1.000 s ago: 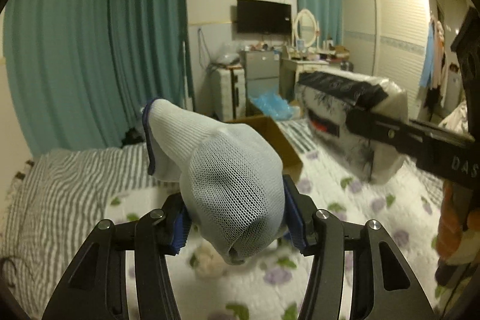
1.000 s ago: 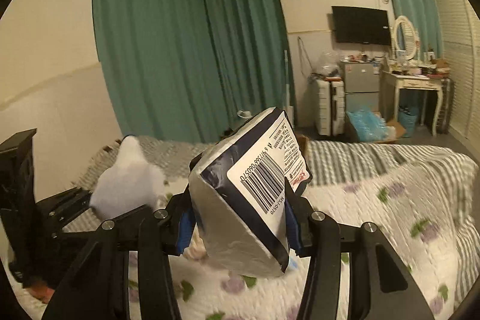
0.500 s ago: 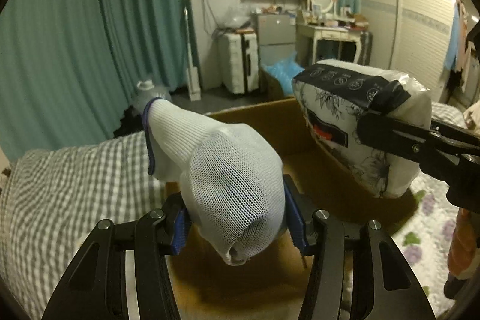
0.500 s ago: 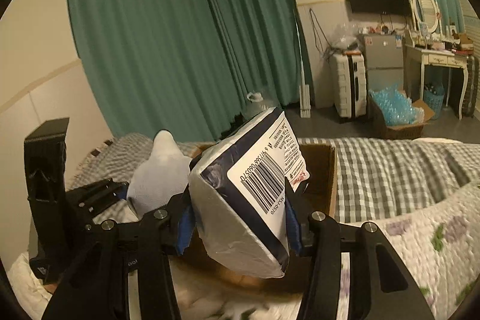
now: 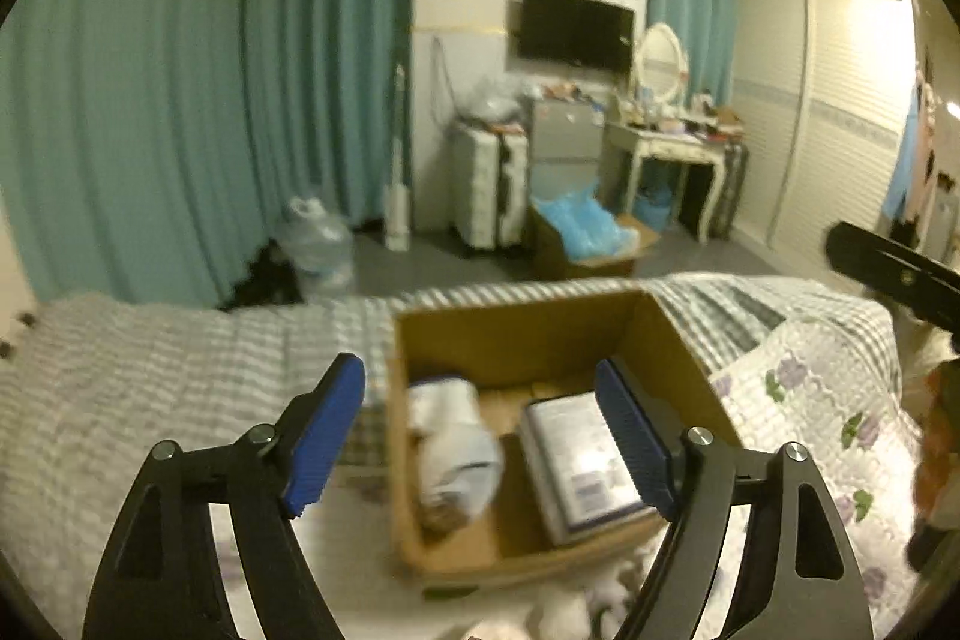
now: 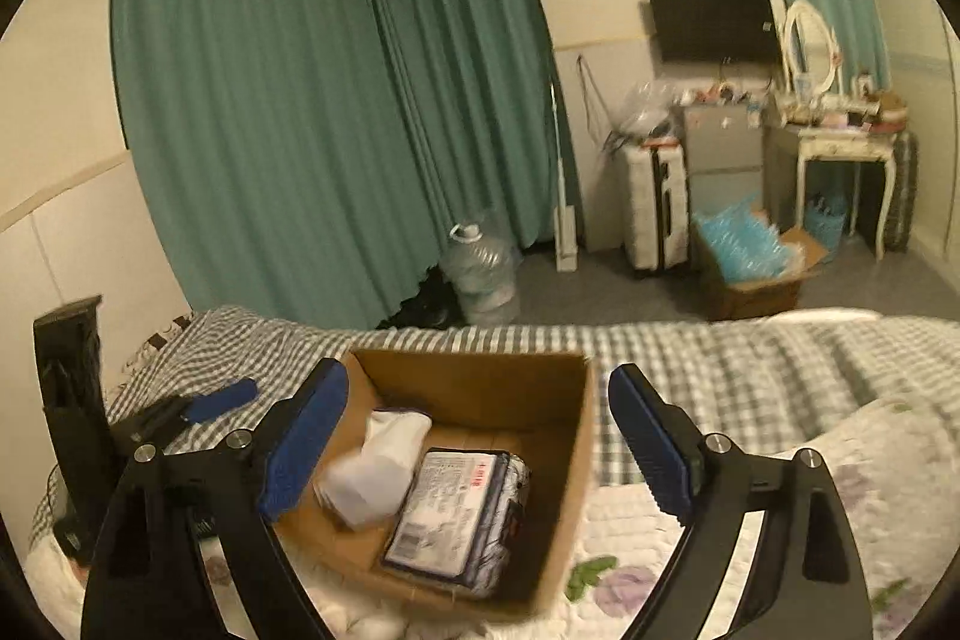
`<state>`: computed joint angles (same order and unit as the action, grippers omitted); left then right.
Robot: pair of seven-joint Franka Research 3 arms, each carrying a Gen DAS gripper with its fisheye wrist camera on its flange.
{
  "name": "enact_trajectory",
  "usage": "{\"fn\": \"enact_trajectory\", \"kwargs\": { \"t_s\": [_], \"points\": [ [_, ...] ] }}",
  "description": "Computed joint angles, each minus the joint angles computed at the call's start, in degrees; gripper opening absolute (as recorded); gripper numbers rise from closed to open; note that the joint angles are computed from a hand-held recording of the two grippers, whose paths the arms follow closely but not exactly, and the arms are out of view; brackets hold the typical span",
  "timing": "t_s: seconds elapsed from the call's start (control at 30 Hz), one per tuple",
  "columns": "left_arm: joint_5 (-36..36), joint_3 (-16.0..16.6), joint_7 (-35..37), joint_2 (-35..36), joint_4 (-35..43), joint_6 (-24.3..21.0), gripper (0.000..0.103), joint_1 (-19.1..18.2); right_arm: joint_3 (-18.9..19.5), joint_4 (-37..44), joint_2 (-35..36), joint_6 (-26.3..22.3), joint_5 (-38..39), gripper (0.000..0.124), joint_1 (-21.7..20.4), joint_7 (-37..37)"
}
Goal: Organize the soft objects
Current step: 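Carry the package and sock into the box and open both tools, then grasp the blue Vinda tissue pack with the right tool while the left grasps the cream scrunchie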
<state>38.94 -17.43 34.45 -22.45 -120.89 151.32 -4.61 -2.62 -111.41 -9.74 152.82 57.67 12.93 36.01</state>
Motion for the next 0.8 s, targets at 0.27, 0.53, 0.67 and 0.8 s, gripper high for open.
{"fn": "enact_trajectory", "kwargs": {
  "t_s": [0.27, 0.53, 0.67, 0.8],
  "points": [
    [1.0, -3.4, 3.6, -18.3, -6.2, -8.7, 0.093, -0.8, 0.8, -10.3, -20.1, 1.5, -14.2, 0.097, -1.2, 6.3],
    [-1.4, -7.2, -0.7, -28.4, -14.3, -11.5, 0.093, -3.0, 6.4, -21.9, -36.3, -4.6, -33.7, 0.101, -7.9, 17.3],
    [-5.0, -5.9, -3.2, -28.6, -17.8, -9.8, 0.093, -5.9, 6.1, -30.2, -42.0, -4.7, -37.5, 0.101, -7.2, 19.8],
    [-4.4, -7.7, -4.8, -26.4, -18.8, -9.8, 0.093, -4.5, 3.8, -34.7, -41.5, -5.4, -37.3, 0.101, -4.9, 22.5]
  ]
}}
